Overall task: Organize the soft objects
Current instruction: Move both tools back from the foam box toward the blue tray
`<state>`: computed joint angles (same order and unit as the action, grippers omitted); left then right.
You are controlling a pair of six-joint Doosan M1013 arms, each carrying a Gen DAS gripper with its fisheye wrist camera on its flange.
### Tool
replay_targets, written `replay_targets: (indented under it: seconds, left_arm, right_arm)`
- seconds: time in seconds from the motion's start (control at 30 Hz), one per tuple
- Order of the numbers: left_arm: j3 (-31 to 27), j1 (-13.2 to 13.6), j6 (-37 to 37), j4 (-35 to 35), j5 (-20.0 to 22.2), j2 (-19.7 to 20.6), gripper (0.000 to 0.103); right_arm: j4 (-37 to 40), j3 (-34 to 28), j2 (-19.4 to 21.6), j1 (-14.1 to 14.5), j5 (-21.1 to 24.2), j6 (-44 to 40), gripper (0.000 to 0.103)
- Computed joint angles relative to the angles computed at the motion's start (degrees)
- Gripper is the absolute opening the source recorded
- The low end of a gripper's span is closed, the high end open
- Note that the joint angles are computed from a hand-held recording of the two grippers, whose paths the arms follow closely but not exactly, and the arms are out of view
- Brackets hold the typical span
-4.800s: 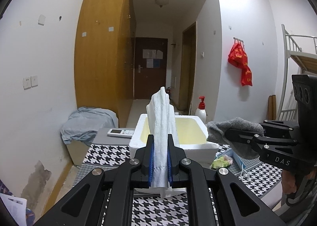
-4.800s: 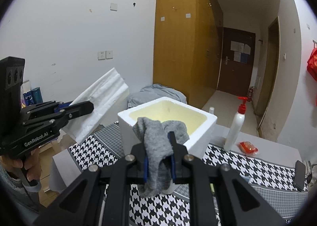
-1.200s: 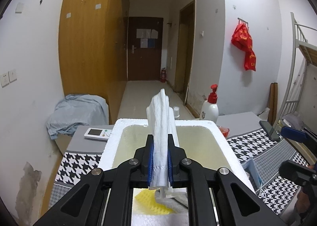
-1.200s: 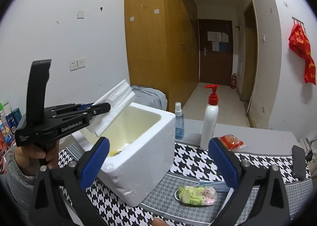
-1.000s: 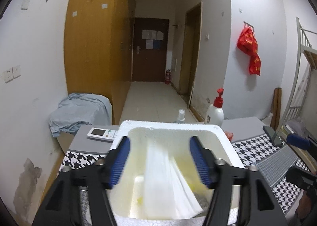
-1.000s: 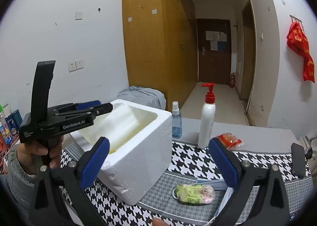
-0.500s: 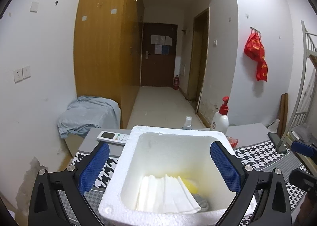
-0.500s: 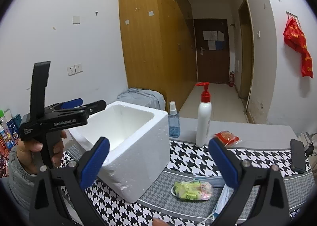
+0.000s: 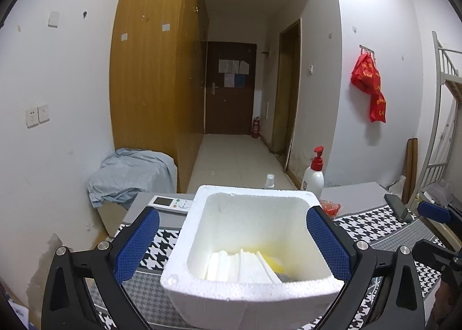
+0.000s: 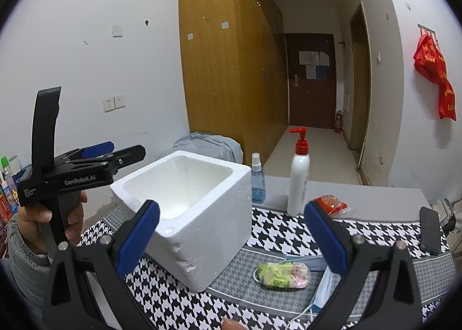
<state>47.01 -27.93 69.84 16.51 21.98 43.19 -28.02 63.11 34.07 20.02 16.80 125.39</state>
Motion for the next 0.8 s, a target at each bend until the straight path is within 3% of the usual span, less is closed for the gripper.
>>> replay_targets:
  seconds: [0.43,0.8]
  left_arm:
    - [7.2,-1.1,-11.6,14.1,-3.5,-3.9,0.102]
    - [12.3,-1.9,-17.2,21.6,-5.9,-6.4,0.102]
  right_arm:
    - [-6.3,3.6,-2.2,0.5,-2.1,5.9,0.101]
    - [-9.0,6.2,-3.6,1.0,-3.6,8.7,0.101]
